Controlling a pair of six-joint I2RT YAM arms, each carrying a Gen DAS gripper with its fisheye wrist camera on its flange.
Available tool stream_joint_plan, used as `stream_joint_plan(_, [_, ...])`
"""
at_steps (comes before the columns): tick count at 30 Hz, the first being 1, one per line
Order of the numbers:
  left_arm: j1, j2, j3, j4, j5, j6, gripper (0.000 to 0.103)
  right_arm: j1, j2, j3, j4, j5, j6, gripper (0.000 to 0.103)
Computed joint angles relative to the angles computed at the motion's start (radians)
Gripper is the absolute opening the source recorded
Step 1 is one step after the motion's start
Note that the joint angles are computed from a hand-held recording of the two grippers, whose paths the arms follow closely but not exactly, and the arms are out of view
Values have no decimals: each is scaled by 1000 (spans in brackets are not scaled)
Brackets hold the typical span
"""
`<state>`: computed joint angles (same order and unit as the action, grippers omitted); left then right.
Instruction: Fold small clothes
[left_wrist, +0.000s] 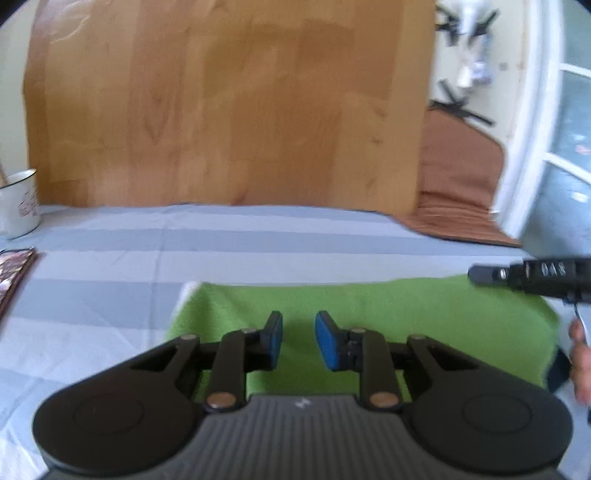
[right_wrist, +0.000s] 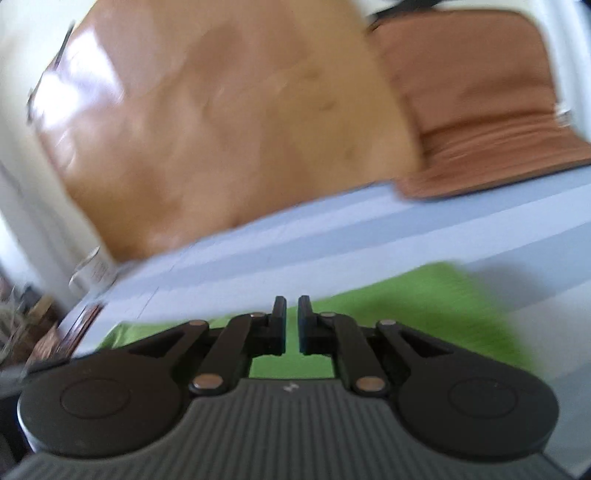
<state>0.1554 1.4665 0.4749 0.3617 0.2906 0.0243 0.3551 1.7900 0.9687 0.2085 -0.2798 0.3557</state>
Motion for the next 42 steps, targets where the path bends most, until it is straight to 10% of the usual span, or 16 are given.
stream_joint_plan(8, [-29,143,-38,255,-72,56,21,33,135,87,19,-24,72,6])
stream_joint_plan(14, [81,81,-103,318,150,-13,33,78,-83,-147,110,-27,8,12])
stream_joint_plan(27, [5,85,-94,277,30,56,52,-12,-266,-432,285,-92,-43,22])
stream_joint_plan(42, [-24,79,-110,293,-8,86,58,-64,-144,-455,409,-96,29,25])
